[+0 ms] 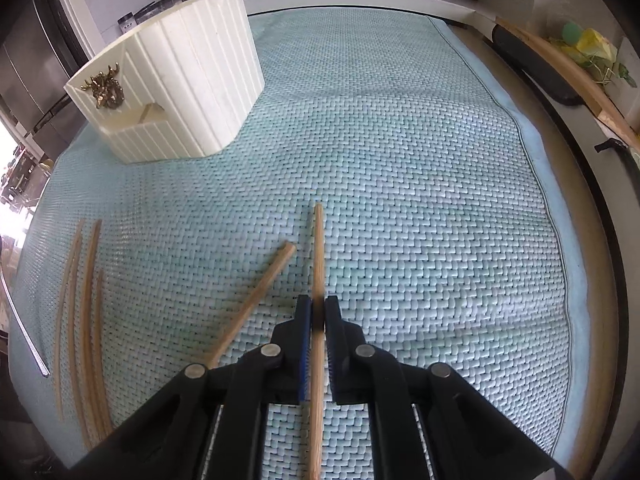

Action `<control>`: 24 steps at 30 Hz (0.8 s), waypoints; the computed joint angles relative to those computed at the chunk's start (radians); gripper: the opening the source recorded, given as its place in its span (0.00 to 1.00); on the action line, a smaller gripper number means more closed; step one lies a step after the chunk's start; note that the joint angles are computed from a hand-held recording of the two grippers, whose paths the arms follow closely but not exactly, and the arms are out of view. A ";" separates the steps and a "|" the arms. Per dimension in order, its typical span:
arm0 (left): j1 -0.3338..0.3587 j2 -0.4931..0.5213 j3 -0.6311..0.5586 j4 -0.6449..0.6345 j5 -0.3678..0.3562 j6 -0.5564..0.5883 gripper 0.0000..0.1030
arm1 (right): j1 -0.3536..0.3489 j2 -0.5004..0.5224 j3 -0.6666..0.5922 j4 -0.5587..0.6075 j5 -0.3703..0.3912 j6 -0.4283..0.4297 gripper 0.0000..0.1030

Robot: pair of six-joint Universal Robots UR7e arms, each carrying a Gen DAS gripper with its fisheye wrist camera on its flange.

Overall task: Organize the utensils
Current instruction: 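Carry the large spoon with the left tool while the right carries the chopstick toward the box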

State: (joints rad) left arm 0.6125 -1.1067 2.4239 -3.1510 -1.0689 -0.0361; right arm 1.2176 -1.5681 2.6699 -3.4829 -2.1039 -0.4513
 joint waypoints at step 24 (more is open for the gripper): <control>-0.104 -0.088 0.028 0.002 0.076 -0.046 0.00 | 0.024 -0.411 0.074 0.045 0.311 -0.040 0.06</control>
